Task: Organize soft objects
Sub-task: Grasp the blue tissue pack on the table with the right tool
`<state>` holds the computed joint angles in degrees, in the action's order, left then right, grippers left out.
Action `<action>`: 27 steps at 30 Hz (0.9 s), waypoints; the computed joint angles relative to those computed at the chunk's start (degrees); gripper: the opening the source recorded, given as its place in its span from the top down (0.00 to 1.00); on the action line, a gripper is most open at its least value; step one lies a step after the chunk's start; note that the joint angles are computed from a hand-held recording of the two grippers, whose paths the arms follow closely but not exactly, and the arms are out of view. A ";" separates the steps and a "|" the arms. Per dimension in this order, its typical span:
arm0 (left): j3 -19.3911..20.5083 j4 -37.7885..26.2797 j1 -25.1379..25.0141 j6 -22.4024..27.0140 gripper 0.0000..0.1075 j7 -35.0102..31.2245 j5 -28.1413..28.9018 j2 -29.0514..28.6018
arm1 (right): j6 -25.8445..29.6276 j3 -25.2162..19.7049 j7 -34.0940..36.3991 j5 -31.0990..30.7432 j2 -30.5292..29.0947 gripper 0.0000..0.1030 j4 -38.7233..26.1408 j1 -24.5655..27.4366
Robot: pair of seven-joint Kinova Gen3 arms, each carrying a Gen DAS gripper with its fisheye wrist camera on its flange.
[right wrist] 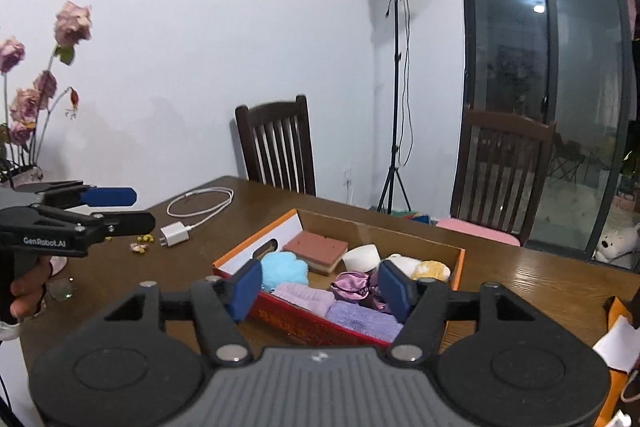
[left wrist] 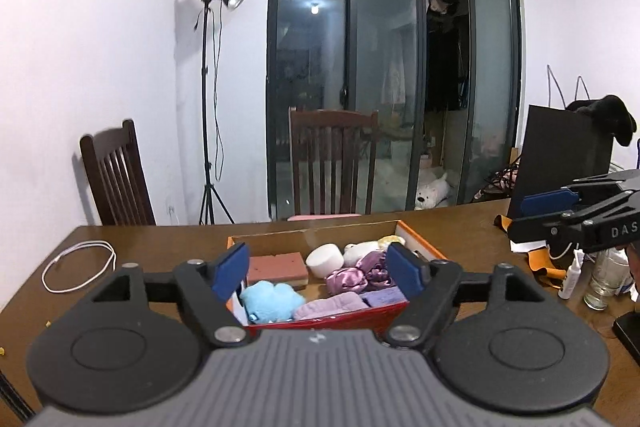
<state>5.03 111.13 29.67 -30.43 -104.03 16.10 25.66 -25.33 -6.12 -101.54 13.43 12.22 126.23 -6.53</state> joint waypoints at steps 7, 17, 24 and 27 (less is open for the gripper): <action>1.38 8.46 4.21 -8.98 0.14 2.49 3.90 4.58 | -16.31 6.80 7.37 -16.31 4.34 0.33 15.28 -13.14; -1.11 7.17 7.04 -8.59 0.12 1.73 9.93 8.02 | -27.27 -0.75 5.18 -25.30 17.82 0.33 14.60 -10.87; -1.07 5.50 4.11 -5.74 0.12 3.84 8.37 9.48 | -17.28 -1.64 13.36 -33.77 22.38 0.59 1.52 -9.89; -0.69 5.18 2.57 -5.40 0.12 5.35 6.13 9.93 | -15.47 3.02 14.54 -34.57 23.58 0.69 -0.83 -14.28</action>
